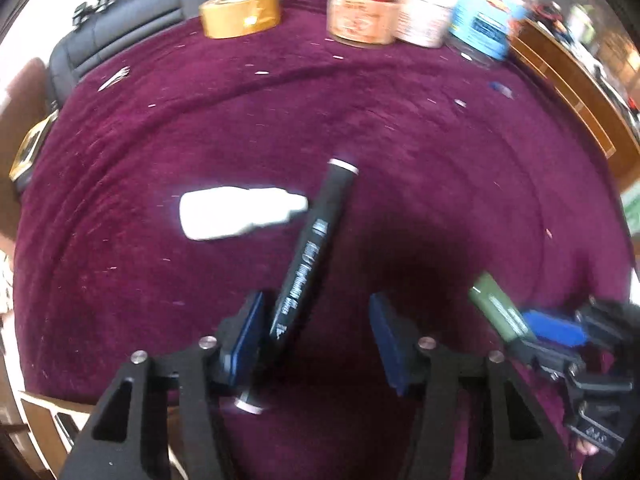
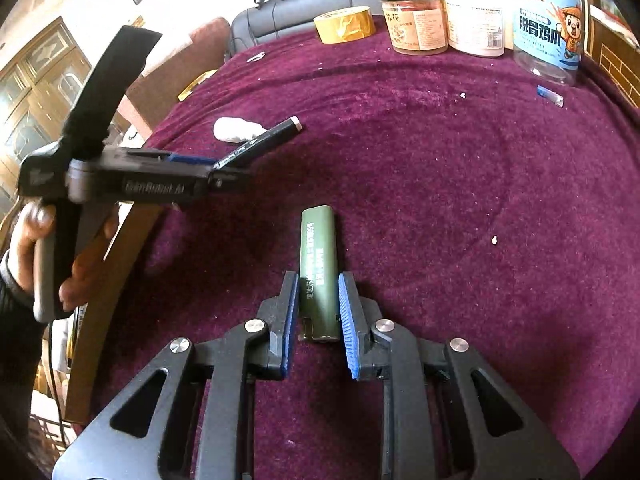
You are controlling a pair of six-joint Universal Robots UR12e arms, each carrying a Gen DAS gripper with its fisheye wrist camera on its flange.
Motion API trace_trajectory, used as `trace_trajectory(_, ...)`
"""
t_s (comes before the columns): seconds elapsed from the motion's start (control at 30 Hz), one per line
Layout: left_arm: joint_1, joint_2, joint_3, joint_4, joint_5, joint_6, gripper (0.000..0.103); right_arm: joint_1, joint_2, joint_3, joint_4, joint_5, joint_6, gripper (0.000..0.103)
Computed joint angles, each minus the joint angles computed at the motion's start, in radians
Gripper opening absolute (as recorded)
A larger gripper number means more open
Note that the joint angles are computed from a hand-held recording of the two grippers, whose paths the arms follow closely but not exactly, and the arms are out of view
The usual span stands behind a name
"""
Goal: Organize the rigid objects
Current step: 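Grasp the black marker with the left tool while the right tool holds the glue stick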
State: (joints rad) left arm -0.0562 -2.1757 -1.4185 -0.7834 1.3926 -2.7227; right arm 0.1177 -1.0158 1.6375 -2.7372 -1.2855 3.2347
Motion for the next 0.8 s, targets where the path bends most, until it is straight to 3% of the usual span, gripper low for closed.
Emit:
trace_trajectory(0.07, -0.009, 0.000, -0.003, 0.017, 0.023, 0.001, 0.052, -0.005, 0.000, 0.001, -0.001, 0.019, 0.012, 0.020)
trace_trajectory(0.1, -0.009, 0.000, -0.001, 0.013, 0.014, -0.015, 0.043, -0.008, 0.000, 0.002, -0.002, 0.026, 0.014, 0.020)
trace_trajectory(0.13, -0.010, 0.001, -0.002, 0.018, 0.017, -0.027, 0.025, -0.009, 0.000, 0.003, -0.003, 0.030, 0.014, 0.020)
trace_trajectory(0.17, -0.010, 0.000, 0.003, 0.005, 0.008, -0.029, 0.014, -0.010, 0.000, 0.005, -0.006, 0.033, 0.015, 0.020)
trace_trajectory(0.3, -0.017, 0.034, -0.048, 0.015, 0.020, -0.053, 0.013, -0.011, 0.000, 0.007, -0.013, 0.035, 0.008, 0.020)
trace_trajectory(0.4, -0.009, 0.085, -0.122, 0.010, -0.012, -0.106, 0.013, -0.011, -0.001, 0.010, -0.020, 0.036, 0.001, 0.020)
trace_trajectory(0.63, 0.045, 0.239, -0.360, 0.073, -0.188, -0.241, 0.013, 0.001, -0.004, 0.017, -0.039, -0.002, -0.045, 0.020)
trace_trajectory(0.7, 0.058, 0.277, -0.419, 0.129, -0.217, -0.291, 0.013, 0.008, -0.005, 0.022, -0.053, -0.024, -0.057, 0.020)
trace_trajectory(0.8, 0.095, 0.325, -0.490, 0.173, -0.319, -0.346, 0.013, 0.015, -0.008, 0.021, -0.037, -0.052, -0.054, 0.020)
